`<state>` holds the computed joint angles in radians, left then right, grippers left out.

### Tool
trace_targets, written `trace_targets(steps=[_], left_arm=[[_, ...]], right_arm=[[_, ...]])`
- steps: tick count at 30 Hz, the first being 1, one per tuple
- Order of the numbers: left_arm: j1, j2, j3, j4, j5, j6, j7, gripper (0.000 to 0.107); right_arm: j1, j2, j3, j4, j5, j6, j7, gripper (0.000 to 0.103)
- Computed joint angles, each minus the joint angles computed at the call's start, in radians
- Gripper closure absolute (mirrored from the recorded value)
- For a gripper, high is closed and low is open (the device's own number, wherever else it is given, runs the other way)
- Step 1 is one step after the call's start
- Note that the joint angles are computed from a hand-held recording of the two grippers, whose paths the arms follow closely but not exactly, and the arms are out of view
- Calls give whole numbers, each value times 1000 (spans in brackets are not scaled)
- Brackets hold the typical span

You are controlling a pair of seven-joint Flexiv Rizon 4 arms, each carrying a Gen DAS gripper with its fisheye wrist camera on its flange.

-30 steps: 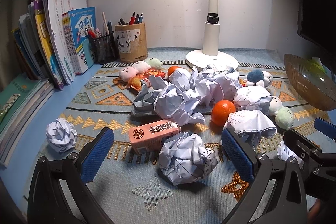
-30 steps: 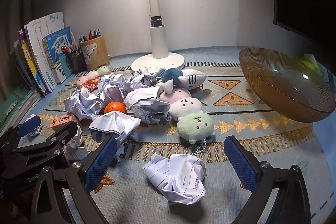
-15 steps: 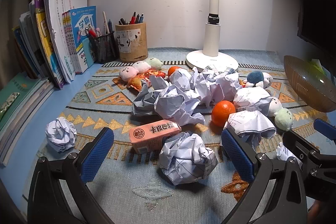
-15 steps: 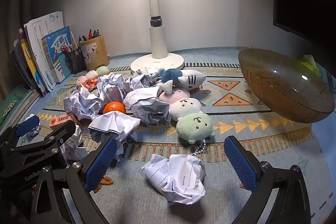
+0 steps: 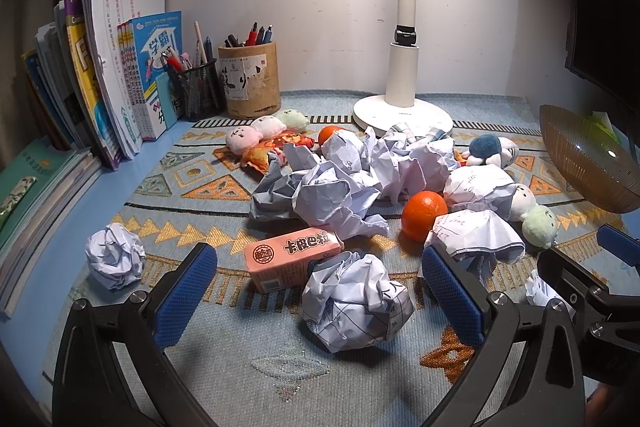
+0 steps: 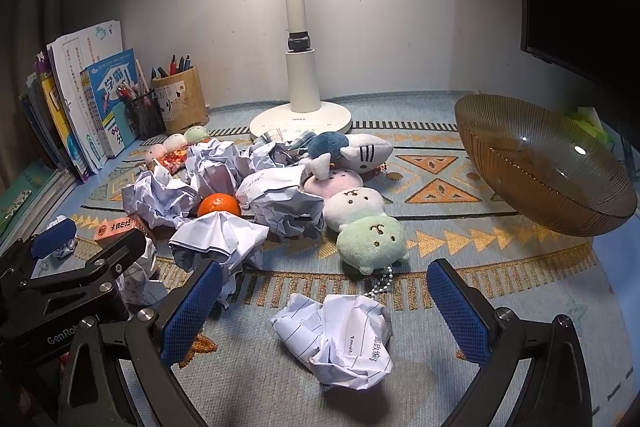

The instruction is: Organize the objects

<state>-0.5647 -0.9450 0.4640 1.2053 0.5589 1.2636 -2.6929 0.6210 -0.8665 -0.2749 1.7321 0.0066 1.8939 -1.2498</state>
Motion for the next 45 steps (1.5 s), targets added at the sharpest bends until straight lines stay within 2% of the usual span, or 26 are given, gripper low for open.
trace_targets(steps=[24,27,31,33,35,38,40,42,45], left_arm=[[-10,3,11,2,8,-1,-18,4],[3,36,3,58,13,61,-40,4],[14,104,20,205,-7,163,-38,4],[14,135,42,278,-22,200,-38,4],[32,163,50,344,-46,245,-34,4],[65,185,49,399,-89,273,-5,5],[84,189,42,410,-118,266,32,5],[123,191,0,406,-154,232,101,5],[197,178,-76,395,-224,221,187,5]], right_arm=[[38,-4,-39,5,18,-6,-4,1],[41,-4,-43,5,20,-4,-3,1],[-40,15,50,1,-23,-6,-7,1],[-126,33,155,-2,-69,-32,4,2],[-223,38,277,-14,-133,-59,12,9],[-263,42,346,-44,-196,-147,33,20],[-305,35,412,-69,-229,-190,38,20],[-321,29,445,-95,-243,-223,47,20],[-290,21,417,-128,-249,-262,73,20]])
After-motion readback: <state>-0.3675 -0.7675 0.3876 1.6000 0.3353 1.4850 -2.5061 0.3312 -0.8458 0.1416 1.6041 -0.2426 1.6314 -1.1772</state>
